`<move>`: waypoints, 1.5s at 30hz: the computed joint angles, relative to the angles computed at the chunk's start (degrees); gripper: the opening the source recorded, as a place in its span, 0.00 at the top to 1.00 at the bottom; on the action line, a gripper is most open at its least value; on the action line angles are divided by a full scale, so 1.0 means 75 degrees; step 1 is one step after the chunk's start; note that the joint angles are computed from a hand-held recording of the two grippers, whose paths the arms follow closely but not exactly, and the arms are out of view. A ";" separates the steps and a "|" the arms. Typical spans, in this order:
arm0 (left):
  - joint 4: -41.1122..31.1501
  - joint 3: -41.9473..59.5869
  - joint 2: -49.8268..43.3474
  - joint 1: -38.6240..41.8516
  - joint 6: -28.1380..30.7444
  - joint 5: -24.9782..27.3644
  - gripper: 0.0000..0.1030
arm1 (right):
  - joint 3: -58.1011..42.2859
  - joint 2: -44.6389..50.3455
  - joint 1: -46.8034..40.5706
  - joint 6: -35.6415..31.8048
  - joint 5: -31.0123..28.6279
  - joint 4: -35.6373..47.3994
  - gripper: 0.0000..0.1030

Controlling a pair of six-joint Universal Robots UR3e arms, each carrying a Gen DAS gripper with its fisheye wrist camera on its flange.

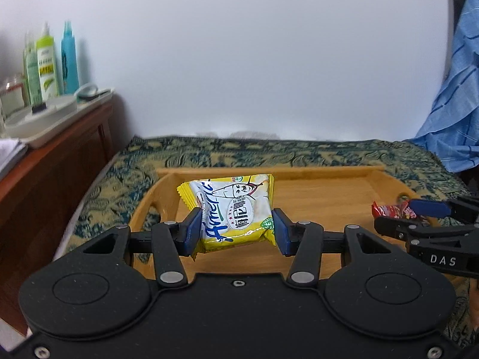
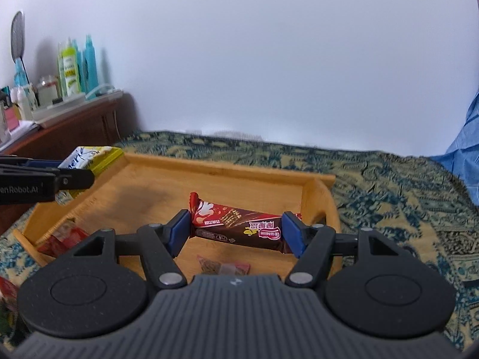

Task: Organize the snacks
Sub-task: 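Carry biscuit pack and chocolate bar over the tray with both grippers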

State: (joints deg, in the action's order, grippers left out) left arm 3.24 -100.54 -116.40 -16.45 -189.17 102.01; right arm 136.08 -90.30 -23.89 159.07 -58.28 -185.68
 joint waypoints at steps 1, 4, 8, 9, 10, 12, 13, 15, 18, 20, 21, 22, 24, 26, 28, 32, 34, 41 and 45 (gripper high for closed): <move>-0.0073 0.0045 -0.0066 0.0036 -0.0023 -0.0023 0.54 | -0.0020 0.0122 0.0036 -0.0011 -0.0090 -0.0038 0.34; -0.0193 0.0084 -0.0184 0.0108 -0.0063 -0.0054 0.54 | -0.0089 0.0420 0.0085 0.0017 -0.0303 -0.0165 0.34; -0.0313 0.0115 -0.0275 0.0157 -0.0126 -0.0143 0.54 | -0.0112 0.0506 0.0113 0.0063 -0.0386 -0.0307 0.34; -0.0338 0.0128 -0.0299 0.0153 -0.0137 -0.0146 0.54 | -0.0120 0.0516 0.0118 0.0071 -0.0381 -0.0281 0.34; -0.0373 0.0159 -0.0326 0.0131 -0.0140 -0.0142 0.54 | -0.0131 0.0532 0.0135 0.0083 -0.0395 -0.0257 0.34; -0.0395 0.0192 -0.0375 0.0087 -0.0118 -0.0127 0.54 | -0.0185 0.0594 0.0205 0.0102 -0.0463 -0.0239 0.34; -0.0397 0.0203 -0.0394 0.0071 -0.0099 -0.0122 0.54 | -0.0197 0.0620 0.0225 0.0104 -0.0474 -0.0237 0.34; -0.0427 0.0241 -0.0435 0.0048 -0.0081 -0.0110 0.54 | -0.0236 0.0632 0.0244 0.0092 -0.0480 -0.0170 0.34; -0.0480 0.0272 -0.0471 0.0034 -0.0085 -0.0112 0.54 | -0.0278 0.0604 0.0265 0.0072 -0.0524 -0.0056 0.34; -0.0481 0.0263 -0.0485 0.0036 -0.0072 -0.0126 0.54 | -0.0340 0.0623 0.0286 0.0083 -0.0556 0.0027 0.34; -0.0478 0.0252 -0.0489 0.0033 -0.0072 -0.0130 0.54 | -0.0368 0.0634 0.0294 0.0084 -0.0576 0.0067 0.34; -0.0492 0.0262 -0.0502 0.0033 -0.0072 -0.0128 0.54 | -0.0371 0.0638 0.0293 0.0074 -0.0581 0.0090 0.34; -0.0514 0.0277 -0.0529 0.0025 -0.0063 -0.0114 0.54 | -0.0408 0.0661 0.0323 0.0081 -0.0626 0.0131 0.34; -0.0519 0.0272 -0.0540 0.0021 -0.0049 -0.0114 0.54 | -0.0437 0.0676 0.0348 0.0079 -0.0647 0.0170 0.34; -0.0536 0.0272 -0.0538 0.0011 -0.0033 -0.0108 0.54 | -0.0455 0.0666 0.0371 0.0069 -0.0666 0.0214 0.34; -0.0556 0.0281 -0.0540 0.0016 -0.0024 -0.0115 0.54 | -0.0517 0.0693 0.0371 0.0046 -0.0663 0.0301 0.34; -0.0575 0.0292 -0.0547 0.0005 -0.0039 -0.0099 0.54 | -0.0530 0.0703 0.0372 0.0045 -0.0665 0.0305 0.34; -0.0695 0.0381 -0.0601 0.0001 -0.0042 -0.0090 0.54 | -0.0552 0.0735 0.0390 0.0017 -0.0662 0.0315 0.33; -0.0708 0.0406 -0.0620 0.0005 -0.0040 -0.0093 0.54 | -0.0554 0.0735 0.0386 0.0009 -0.0656 0.0317 0.33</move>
State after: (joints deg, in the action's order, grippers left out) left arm -2.06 -97.50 -121.05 -16.42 -189.46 101.31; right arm 131.93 -84.78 -21.00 159.14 -63.21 -183.30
